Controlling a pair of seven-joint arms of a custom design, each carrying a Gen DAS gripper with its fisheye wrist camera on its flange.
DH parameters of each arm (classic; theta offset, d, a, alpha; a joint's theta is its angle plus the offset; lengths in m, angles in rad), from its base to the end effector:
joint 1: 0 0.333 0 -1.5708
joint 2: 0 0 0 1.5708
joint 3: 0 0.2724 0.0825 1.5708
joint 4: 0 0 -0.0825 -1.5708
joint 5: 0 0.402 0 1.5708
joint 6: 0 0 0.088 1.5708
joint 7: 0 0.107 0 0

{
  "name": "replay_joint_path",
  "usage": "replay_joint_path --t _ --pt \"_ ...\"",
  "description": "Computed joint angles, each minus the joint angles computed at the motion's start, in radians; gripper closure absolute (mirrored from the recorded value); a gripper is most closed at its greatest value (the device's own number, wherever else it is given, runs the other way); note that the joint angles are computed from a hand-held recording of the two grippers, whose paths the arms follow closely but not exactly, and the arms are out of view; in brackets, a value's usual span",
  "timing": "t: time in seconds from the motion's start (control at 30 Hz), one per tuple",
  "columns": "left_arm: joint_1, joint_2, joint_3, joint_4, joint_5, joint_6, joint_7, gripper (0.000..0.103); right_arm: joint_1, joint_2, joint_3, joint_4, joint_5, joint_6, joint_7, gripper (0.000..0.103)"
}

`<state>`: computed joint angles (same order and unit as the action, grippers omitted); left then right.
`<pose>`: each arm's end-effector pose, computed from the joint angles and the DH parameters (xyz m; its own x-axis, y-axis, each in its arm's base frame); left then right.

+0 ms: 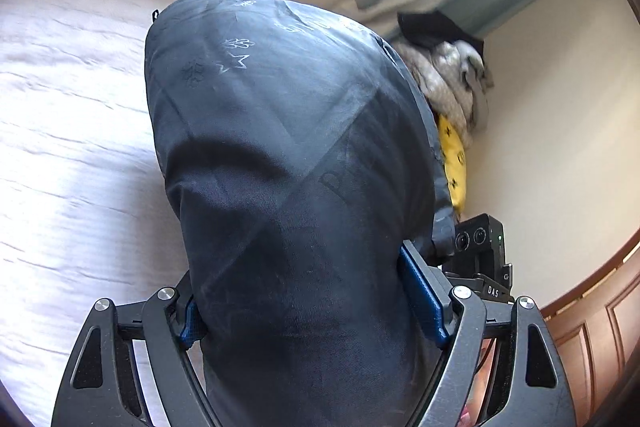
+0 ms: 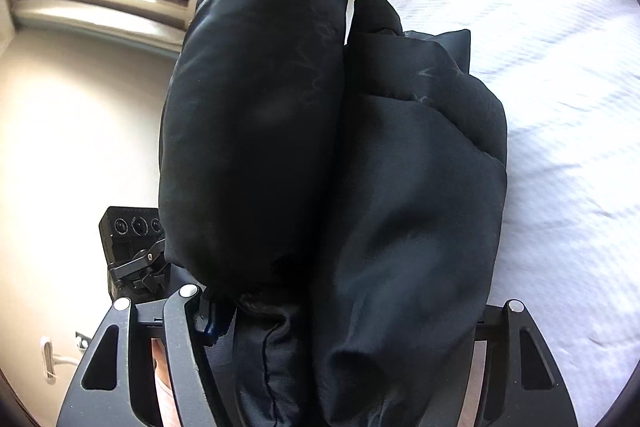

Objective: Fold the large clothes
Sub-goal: 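Set the bundle down on the mattress and open both tools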

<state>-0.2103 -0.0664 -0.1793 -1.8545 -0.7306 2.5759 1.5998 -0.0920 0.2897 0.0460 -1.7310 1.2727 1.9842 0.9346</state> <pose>0.5692 -0.2245 0.5863 -0.1755 -0.7584 0.6277 -0.8169 -0.2436 -0.5228 0.6601 0.0274 0.4006 0.1644 -0.4614 -0.8718 -0.9438 0.1834 -0.2750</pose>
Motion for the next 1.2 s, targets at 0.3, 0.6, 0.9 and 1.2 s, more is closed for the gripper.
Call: replay_joint_path --t 0.3,0.6,0.9,1.2 --pt "0.068 0.040 0.032 -0.056 0.089 -0.061 -0.152 0.015 0.080 0.237 0.066 0.244 -0.151 0.124 0.186 0.035" --pt "0.087 -0.003 0.026 -0.094 0.168 -0.101 -0.223 0.005 0.054 0.322 0.103 0.360 -0.336 0.125 0.386 0.014" --pt "0.092 -0.110 0.004 -0.145 0.480 -0.079 -0.433 0.006 0.043 0.017 0.070 0.067 -0.307 0.335 0.239 0.014" --pt "0.098 -0.215 -0.034 -0.177 0.772 -0.078 -0.603 0.005 0.163 -0.188 0.023 -0.098 -0.172 0.460 -0.149 0.051"
